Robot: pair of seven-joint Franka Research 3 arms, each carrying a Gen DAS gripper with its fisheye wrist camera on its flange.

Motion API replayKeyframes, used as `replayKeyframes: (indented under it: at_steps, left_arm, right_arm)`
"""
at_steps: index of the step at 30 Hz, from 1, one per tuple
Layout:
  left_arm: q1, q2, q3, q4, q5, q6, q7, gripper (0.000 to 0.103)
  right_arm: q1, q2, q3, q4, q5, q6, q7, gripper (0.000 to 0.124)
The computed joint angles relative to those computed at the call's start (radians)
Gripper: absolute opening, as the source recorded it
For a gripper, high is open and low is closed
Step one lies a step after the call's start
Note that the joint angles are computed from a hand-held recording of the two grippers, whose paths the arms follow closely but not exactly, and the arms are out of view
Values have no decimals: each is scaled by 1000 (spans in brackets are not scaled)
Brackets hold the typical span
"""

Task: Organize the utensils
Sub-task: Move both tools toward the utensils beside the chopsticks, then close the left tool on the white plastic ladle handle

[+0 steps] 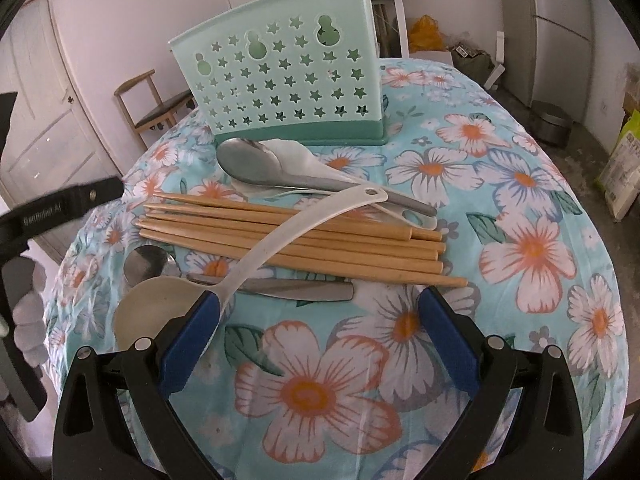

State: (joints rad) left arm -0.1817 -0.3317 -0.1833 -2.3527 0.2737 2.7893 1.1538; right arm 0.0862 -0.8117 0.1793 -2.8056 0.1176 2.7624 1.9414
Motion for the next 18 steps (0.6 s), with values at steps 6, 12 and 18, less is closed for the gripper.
replayKeyframes:
  at_steps: [6, 12, 18]
  left_arm:
    - [-258, 96, 208, 95, -513, 14, 407, 67]
    - [-283, 81, 237, 104, -802, -84, 588, 47]
    - [-225, -33, 190, 5, -858, -178, 659, 37]
  right_arm:
    - [5, 0, -6, -6, 6, 14, -4, 97]
    - [2, -6, -1, -13, 8, 24, -3, 97]
    - [-18, 5, 29, 3, -21, 1, 10, 97]
